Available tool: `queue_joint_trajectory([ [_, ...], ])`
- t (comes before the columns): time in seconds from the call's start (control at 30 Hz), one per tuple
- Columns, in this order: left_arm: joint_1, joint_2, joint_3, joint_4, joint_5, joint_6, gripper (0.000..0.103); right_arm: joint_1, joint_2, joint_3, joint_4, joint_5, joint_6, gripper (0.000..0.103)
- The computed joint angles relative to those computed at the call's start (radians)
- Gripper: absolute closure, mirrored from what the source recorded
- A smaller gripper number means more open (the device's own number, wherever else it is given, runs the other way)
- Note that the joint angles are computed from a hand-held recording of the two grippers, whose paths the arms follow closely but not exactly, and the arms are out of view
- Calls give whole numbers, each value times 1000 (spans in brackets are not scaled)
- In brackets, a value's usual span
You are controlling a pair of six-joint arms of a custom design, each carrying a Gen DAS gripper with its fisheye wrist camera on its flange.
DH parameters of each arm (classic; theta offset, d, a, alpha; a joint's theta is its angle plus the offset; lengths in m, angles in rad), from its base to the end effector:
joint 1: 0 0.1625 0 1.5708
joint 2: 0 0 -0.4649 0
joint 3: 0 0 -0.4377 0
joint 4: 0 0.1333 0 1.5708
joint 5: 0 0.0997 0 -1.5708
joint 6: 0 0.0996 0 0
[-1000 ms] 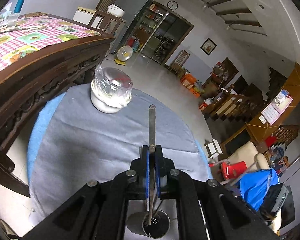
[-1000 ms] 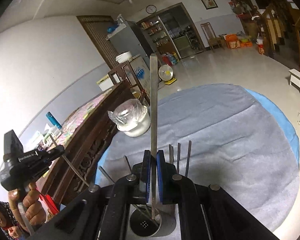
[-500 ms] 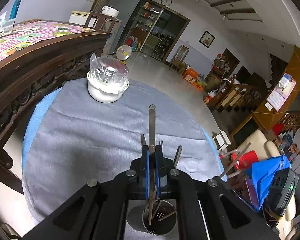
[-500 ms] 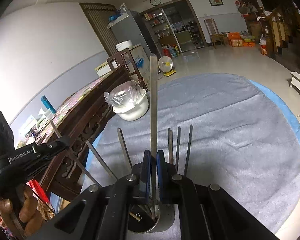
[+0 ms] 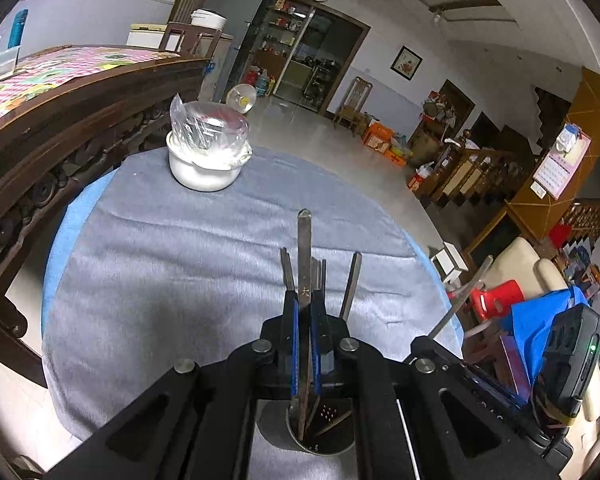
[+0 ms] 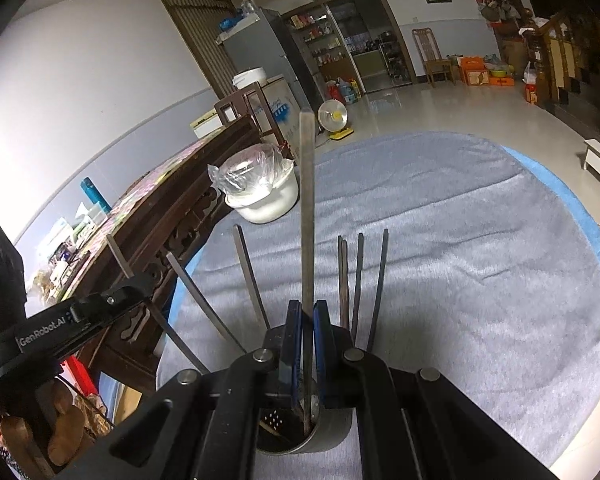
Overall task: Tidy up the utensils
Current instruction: 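Open both tools to release the utensils into the grey cup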
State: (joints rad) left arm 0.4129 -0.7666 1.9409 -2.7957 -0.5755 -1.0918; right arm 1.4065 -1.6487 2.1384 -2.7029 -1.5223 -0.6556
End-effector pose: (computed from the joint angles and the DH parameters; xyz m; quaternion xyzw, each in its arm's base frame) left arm -0.4682 -0.4419 0.0322 0.0170 0.8783 -0.4401 0.1858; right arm 0.0562 -0.5055 0.4002 0.2381 -0.9182 0.2986 0.1047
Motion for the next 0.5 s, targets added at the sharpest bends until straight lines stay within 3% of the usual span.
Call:
queue_joint_trajectory([
  [0.5,-2,7,3,20,-34,5,98,-3,6,0,33,-13,4,94],
])
